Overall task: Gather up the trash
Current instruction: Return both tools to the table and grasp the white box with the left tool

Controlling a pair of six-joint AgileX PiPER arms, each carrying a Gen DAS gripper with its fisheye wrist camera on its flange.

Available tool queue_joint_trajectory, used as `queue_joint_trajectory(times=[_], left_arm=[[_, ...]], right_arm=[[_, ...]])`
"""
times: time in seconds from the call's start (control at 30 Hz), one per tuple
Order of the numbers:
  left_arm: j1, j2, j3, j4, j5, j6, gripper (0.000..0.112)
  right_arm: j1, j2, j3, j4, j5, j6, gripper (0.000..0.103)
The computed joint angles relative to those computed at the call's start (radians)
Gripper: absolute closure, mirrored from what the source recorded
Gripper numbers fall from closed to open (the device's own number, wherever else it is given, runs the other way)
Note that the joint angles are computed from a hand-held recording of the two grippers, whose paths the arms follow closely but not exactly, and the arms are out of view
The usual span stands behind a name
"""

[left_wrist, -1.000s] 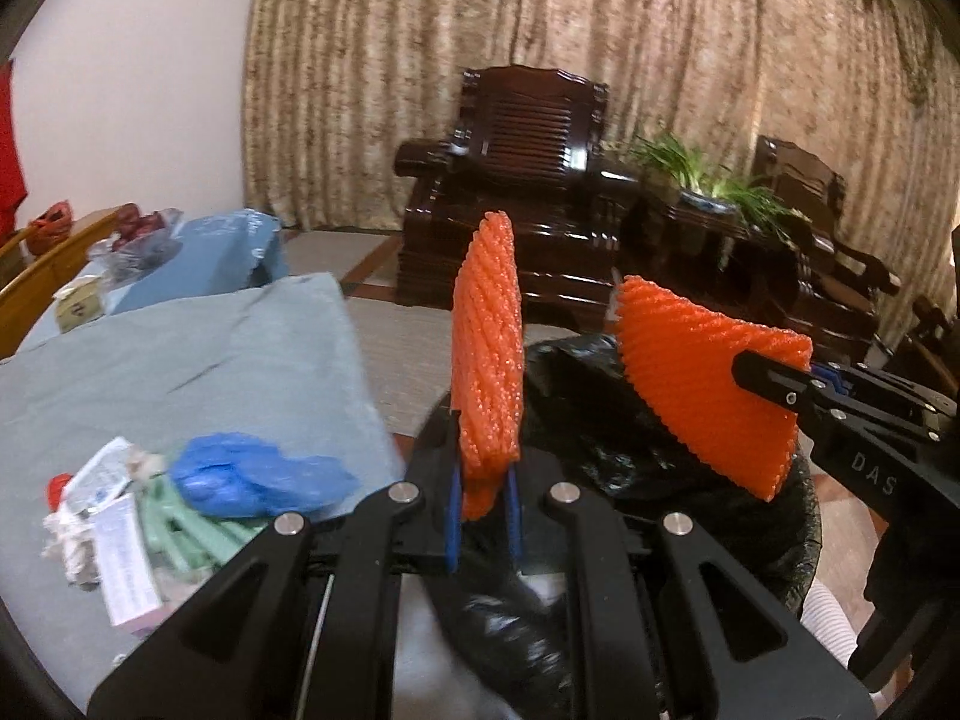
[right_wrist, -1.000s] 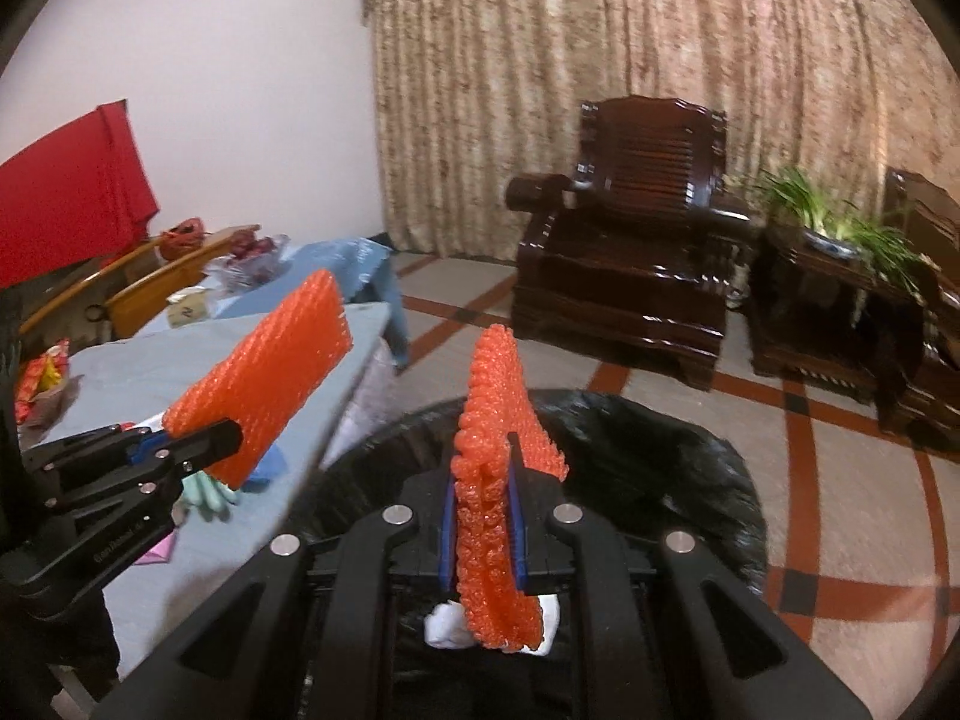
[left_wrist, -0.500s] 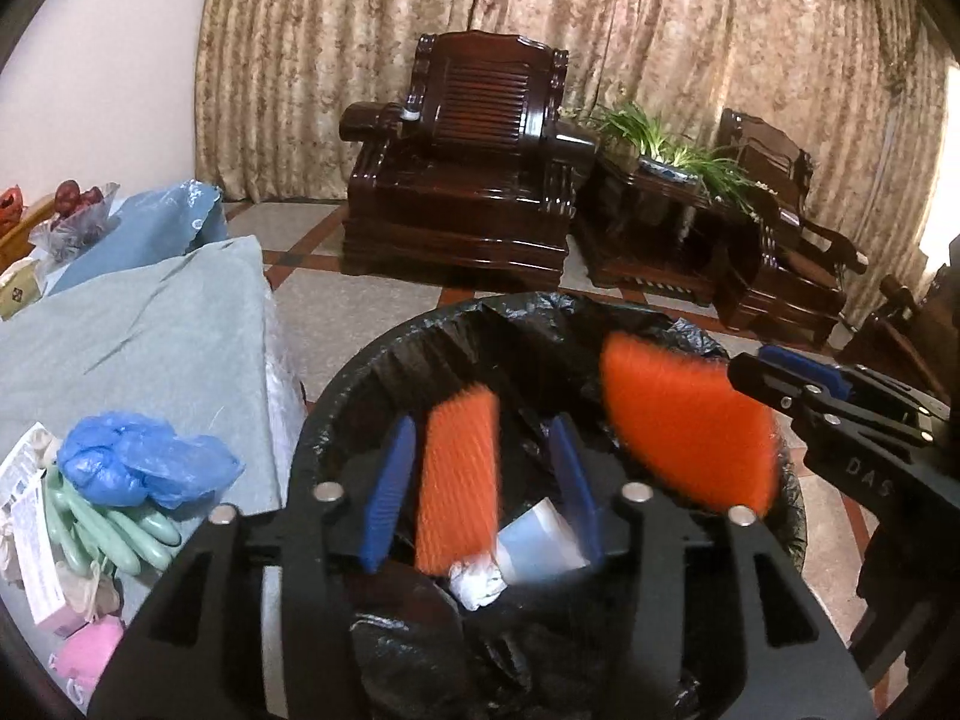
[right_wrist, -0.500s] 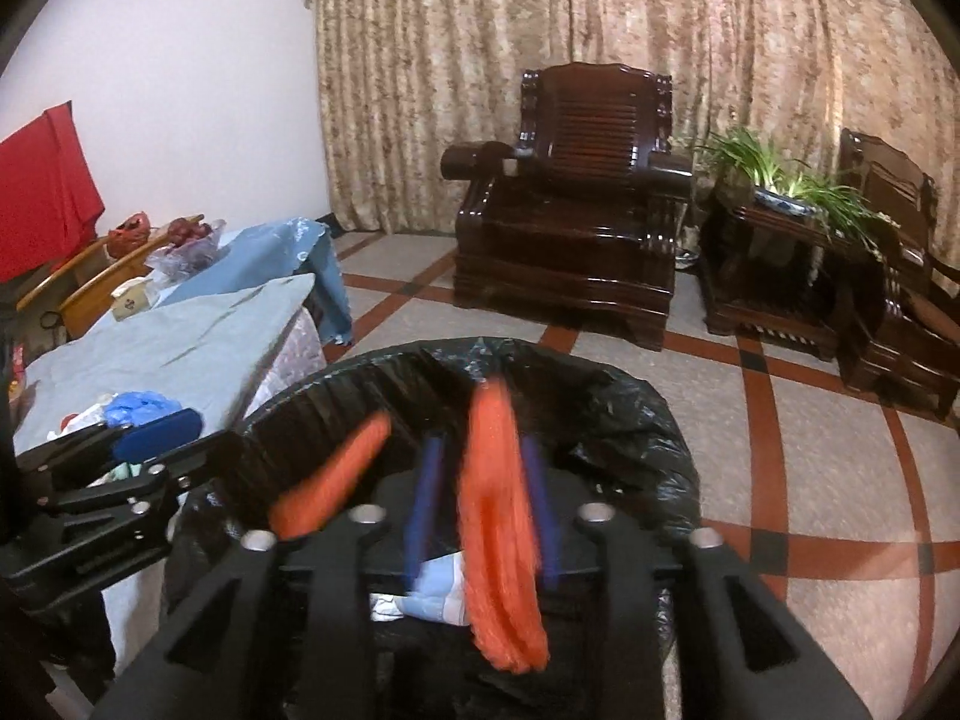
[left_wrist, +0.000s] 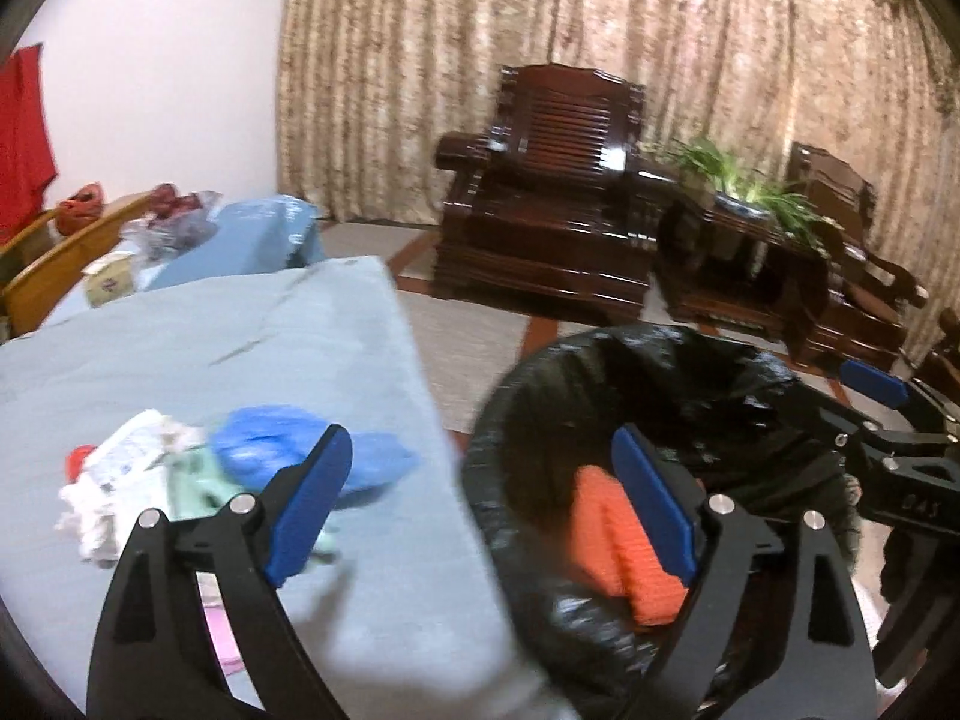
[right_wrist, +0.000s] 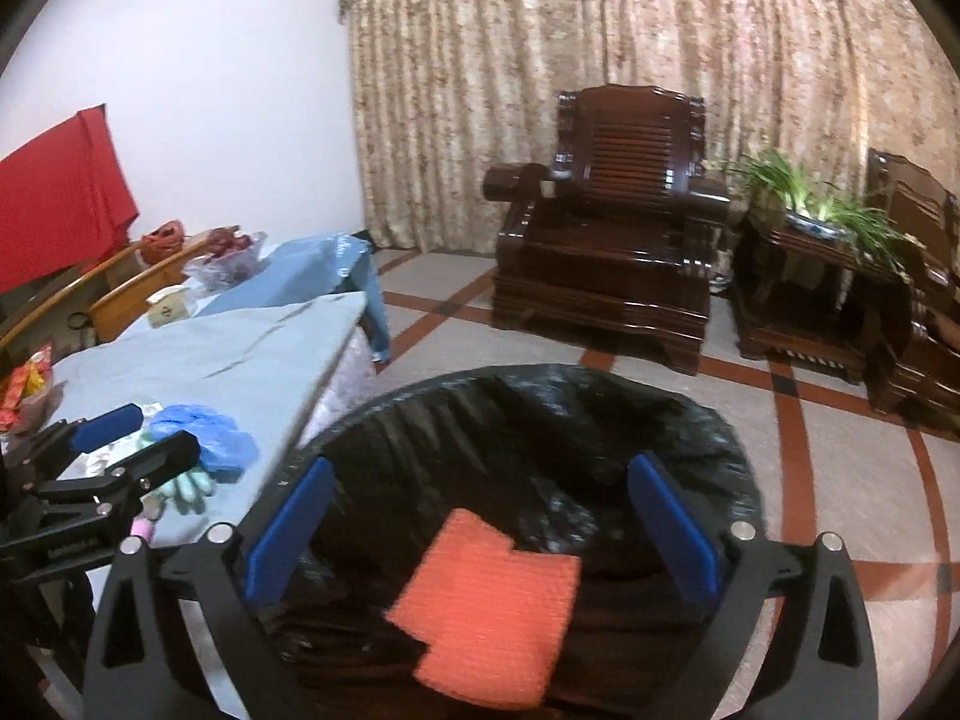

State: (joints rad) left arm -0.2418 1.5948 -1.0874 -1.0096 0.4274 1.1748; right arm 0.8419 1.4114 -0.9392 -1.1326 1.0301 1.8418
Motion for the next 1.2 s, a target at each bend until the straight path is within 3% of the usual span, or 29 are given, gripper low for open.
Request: queue_joint_trajectory(times=[0.33,0.6,0.93,1.2], left_arm=[[0.211,-0.009,-0.001,0.037,-0.04,0.003,0.024],[0.33,0.093,-0.052,0.143,-0.073,-0.093,0.031],[0.324,0.184,-0.073,0.229,-0.113,-0.181,0.039],[0.3,0.27,-0.145,0.367,-0.11,-0.338,0.047]], right_arm=[[0.002,0.168,-0.17,-0.026,-0.11,-0.025,0.006],[-0.004,0.323,-0.32,-0.046,-0.204,-0.089,0.006],[-0.02,0.438,-0.44,-0.016,-0.269,-0.175,0.006],[-0.03,0.468,-0.486,-0.004,-0.288,-0.218,0.006]])
